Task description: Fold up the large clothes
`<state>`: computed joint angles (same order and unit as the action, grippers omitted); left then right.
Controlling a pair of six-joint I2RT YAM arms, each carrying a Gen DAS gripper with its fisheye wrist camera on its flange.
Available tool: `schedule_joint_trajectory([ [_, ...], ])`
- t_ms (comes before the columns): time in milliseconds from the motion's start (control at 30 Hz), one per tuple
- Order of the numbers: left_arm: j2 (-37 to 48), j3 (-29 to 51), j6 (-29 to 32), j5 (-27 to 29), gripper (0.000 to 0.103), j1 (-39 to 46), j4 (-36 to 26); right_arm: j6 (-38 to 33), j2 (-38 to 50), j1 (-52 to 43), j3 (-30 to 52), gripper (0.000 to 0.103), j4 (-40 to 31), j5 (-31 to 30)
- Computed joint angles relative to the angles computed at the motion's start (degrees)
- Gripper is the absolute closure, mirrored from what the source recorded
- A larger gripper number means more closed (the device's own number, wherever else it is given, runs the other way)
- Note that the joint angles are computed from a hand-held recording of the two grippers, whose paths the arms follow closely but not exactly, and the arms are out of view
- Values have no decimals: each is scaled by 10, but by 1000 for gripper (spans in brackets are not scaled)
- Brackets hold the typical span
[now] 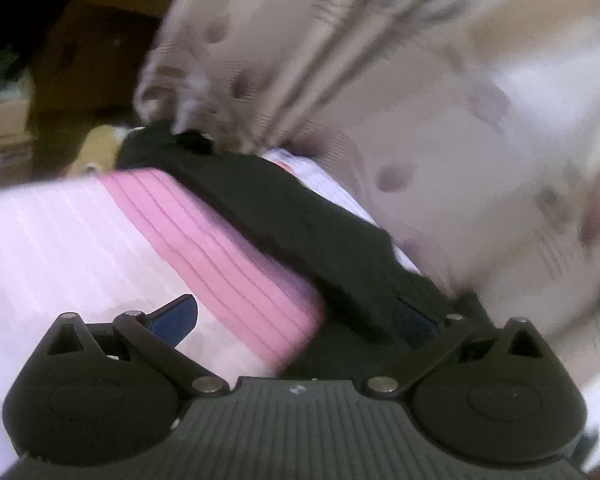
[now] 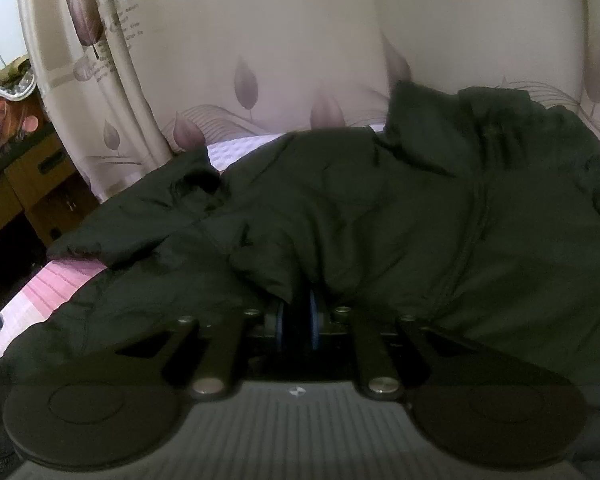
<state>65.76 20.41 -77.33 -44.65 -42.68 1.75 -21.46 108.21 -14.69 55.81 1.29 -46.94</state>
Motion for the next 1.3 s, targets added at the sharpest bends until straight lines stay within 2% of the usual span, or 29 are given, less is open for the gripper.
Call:
schedule_joint_trajectory([
  [67, -34, -35, 52, 67, 5, 97, 58, 2, 1, -1, 0, 91, 1, -2],
  [133, -30, -45, 75, 128, 7, 182, 96, 3, 1, 0, -1, 91, 4, -2],
  [200, -13, -58, 71, 204, 11, 264, 148, 4, 1, 0, -2, 91, 5, -3],
  [267, 43, -65, 54, 299, 13, 344, 229, 3, 2, -1, -1, 91, 4, -4],
  [300, 64, -61, 46, 319, 15, 364, 241, 3, 2, -1, -1, 91, 4, -5],
  [333, 93, -61, 45, 325, 18, 379, 280, 4, 2, -1, -1, 91, 4, -5],
  [433, 143, -30, 64, 347, 21, 407, 303, 5, 2, -2, -3, 91, 7, -7],
  [500, 175, -13, 69, 365, 49, 421, 321, 6, 2, -2, -5, 91, 10, -8],
  [533, 196, 2, 67, 373, 80, 429, 316, 7, 1, -2, -6, 91, 12, -7],
  [567, 213, 17, 62, 373, 90, 434, 306, 7, 1, -2, -7, 91, 14, -8],
  [633, 239, 20, 72, 351, 92, 430, 347, 8, 1, -3, -7, 90, 14, -11],
  [833, 189, 95, 174, 207, 93, 332, 291, 25, 22, -17, 18, 90, -13, -44],
  [933, 182, 167, 277, 145, 93, 242, 279, 47, 33, -27, 30, 90, -20, -64],
  [1000, 211, 225, 373, 122, 93, 167, 297, 59, 39, -33, 36, 90, -23, -74],
  [1033, 237, 260, 440, 122, 93, 122, 311, 64, 44, -39, 44, 89, -35, -86],
  [1100, 283, 311, 540, 141, 91, 57, 321, 90, 47, -62, 50, 81, -51, -112],
  [1133, 314, 341, 592, 162, 89, 23, 320, 109, 47, -80, 51, 74, -63, -130],
  [1200, 365, 377, 637, 177, 79, -23, 319, 132, 32, -122, 35, 54, -70, -158],
  [1233, 399, 399, 659, 181, 72, -45, 315, 128, 23, -141, 28, 34, -78, -169],
  [1267, 424, 416, 670, 175, 61, -62, 306, 118, 13, -163, 24, 18, -88, -182],
  [1300, 444, 424, 672, 165, 56, -73, 305, 107, 0, -189, 17, 14, -96, -194],
])
